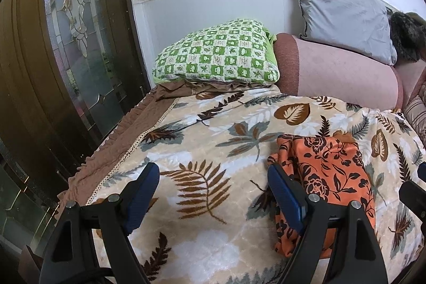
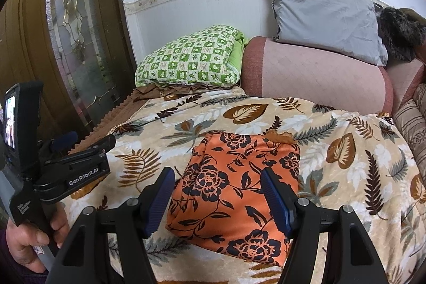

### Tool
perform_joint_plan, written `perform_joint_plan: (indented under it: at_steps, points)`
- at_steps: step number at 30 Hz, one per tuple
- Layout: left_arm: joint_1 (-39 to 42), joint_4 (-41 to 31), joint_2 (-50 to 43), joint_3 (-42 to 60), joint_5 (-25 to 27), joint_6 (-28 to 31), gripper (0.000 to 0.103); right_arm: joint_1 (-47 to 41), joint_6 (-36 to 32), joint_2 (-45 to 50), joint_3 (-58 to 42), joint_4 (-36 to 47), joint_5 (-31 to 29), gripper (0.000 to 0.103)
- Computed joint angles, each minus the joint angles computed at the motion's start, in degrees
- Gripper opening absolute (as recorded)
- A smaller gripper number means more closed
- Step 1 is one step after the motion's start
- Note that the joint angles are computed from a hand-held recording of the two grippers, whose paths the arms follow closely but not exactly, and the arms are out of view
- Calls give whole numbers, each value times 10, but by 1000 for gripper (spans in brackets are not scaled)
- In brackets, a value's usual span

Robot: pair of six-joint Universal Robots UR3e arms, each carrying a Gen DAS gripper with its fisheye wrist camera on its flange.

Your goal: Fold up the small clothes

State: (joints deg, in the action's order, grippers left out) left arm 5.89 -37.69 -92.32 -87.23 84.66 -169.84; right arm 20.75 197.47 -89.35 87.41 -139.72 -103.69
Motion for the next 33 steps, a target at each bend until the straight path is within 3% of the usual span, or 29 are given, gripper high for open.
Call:
perform_joint_plan:
  at_steps: [15,20,24,28,33]
  points:
    - [6,-18,-3,-14,-19,8,84,-23,-5,-29,56,-29,-3,70]
    - [8,-33,-98,38,-7,-23,84,-162,-46,-88,182,-79,22,70]
    - [2,-21,-228,123,55,-70,84,-342,-112,-103,305,-170,51,70]
    - [-6,-4,-332,202,111,-113,84,-528,-146,-58,358,-231,124,70]
    - [5,-56,-407,266,110,-195,85,-606,-199,63,355,-325,146,70]
